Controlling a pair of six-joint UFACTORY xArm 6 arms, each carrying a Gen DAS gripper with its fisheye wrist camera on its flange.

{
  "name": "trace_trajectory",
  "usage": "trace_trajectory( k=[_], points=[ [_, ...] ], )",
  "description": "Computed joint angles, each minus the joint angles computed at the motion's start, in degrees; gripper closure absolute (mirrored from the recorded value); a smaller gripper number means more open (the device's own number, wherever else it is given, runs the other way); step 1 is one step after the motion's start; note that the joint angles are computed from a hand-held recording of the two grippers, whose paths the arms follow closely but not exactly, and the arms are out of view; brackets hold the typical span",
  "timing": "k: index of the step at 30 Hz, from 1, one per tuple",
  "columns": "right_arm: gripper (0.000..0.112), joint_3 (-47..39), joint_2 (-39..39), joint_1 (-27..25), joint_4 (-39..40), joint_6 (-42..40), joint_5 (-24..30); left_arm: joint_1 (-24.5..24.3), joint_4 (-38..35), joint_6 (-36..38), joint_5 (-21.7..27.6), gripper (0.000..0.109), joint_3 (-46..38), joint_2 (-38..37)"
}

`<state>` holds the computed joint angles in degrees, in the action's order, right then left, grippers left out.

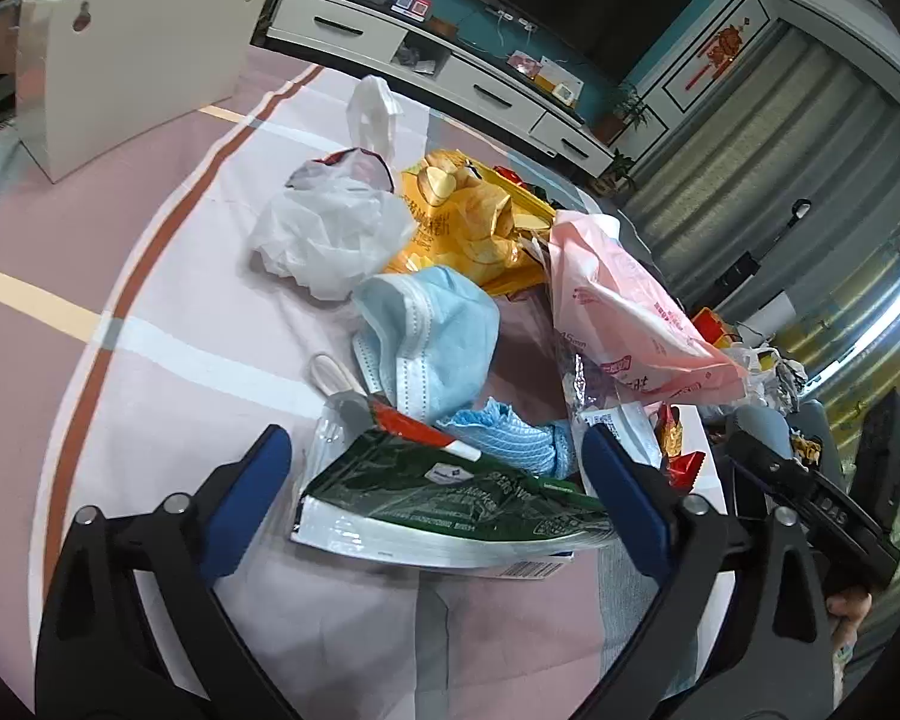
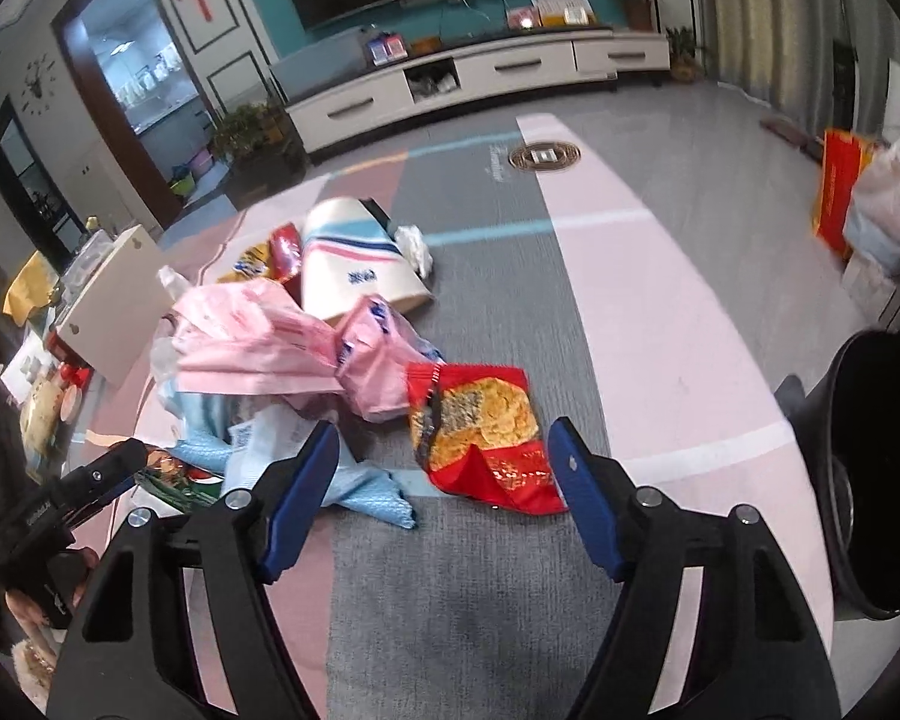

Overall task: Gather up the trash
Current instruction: 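Grasp the green snack bag with the left tool while the right tool grasps the red chip bag, then carry both bags to the black bin and open both tools over it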

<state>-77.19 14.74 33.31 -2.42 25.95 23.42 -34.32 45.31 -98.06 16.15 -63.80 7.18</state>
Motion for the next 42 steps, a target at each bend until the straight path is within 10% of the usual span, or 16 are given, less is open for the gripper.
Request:
trace_trajectory(
  k=[6,14,32,42],
  points=[
    [0.041,-2.51,3.62,-0.59,9.95,-6.76,3.18,0.50,-2.29,0.83,-0.45,0.034,-0.20,1.72],
    [0.083,-3.79,5.08,-0.31,8.29,-6.03,5.57,1.16,-0.13,-4.23,-2.65,0.067,2.46,-0.12],
    [0.096,4.26,-5.25,1.03,2.61,-4.32,-3.80,-7.40,11.51,-12.01,14.20,0.072,-3.73,-6.39],
    [0.096,12.02,-15.11,-2.87,-16.90,13.66,-9.82,-12.49,15.45,-11.31,20.37,0.072,-16.57,-0.74]
  ],
)
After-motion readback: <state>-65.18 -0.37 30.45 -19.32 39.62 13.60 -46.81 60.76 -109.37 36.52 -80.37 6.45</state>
